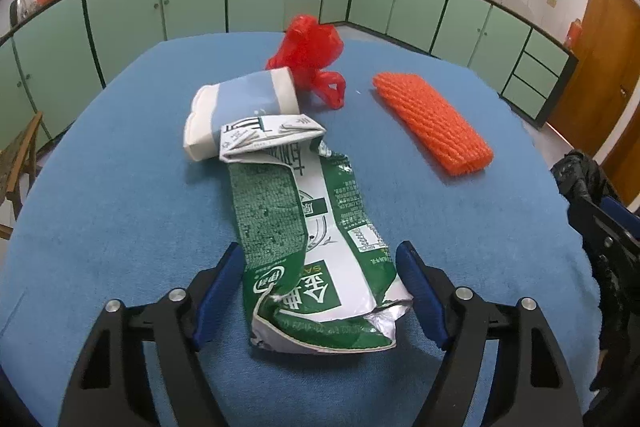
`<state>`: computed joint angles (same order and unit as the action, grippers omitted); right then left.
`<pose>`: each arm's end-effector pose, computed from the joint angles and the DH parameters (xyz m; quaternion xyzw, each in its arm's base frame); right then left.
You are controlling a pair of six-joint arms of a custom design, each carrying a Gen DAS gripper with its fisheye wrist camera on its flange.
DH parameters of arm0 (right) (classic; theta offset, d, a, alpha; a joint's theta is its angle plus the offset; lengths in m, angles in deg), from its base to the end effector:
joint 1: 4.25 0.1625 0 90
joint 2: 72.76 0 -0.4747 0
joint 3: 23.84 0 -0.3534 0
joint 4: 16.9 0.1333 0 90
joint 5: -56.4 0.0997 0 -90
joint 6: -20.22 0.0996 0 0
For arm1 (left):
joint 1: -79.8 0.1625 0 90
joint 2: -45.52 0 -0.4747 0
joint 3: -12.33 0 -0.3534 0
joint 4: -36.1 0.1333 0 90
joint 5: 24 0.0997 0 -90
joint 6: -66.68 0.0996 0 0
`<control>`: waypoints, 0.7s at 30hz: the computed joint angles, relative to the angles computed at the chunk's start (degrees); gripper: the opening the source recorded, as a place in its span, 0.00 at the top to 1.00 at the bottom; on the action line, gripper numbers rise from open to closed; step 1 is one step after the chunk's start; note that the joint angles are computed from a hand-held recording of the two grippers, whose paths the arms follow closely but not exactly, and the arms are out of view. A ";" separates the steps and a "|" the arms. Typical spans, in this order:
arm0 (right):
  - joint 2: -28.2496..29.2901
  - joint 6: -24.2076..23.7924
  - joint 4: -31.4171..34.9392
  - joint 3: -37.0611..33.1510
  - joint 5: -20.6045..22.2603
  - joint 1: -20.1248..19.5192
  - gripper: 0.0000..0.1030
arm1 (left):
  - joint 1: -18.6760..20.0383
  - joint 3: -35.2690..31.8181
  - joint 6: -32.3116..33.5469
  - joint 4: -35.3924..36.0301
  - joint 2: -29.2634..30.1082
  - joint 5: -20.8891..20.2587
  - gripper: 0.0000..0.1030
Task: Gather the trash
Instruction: 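Grasp the green-white snack wrapper with the left tool and lift it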
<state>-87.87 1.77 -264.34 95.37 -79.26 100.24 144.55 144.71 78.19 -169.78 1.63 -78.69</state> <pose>0.1821 -0.4565 -0.0181 0.0665 -0.8392 0.4015 0.3608 -0.0310 -0.5131 0.1120 0.2238 0.9012 -0.2592 0.2656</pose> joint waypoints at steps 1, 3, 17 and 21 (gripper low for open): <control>-0.05 -0.42 0.39 -0.59 0.23 -0.03 0.05 | 0.09 0.13 -0.11 -0.14 -0.26 -0.21 0.26; -0.18 -1.26 1.13 -1.87 0.84 -0.19 0.05 | 0.24 0.58 0.89 -1.30 -0.83 -1.06 0.38; 0.49 -1.91 10.34 -9.50 3.56 -1.32 0.05 | 1.91 -0.48 -0.67 3.50 -2.79 -1.01 0.25; 0.76 -2.48 13.64 -11.76 3.77 -1.73 0.05 | 1.75 -0.77 -0.08 2.88 -2.17 0.06 0.19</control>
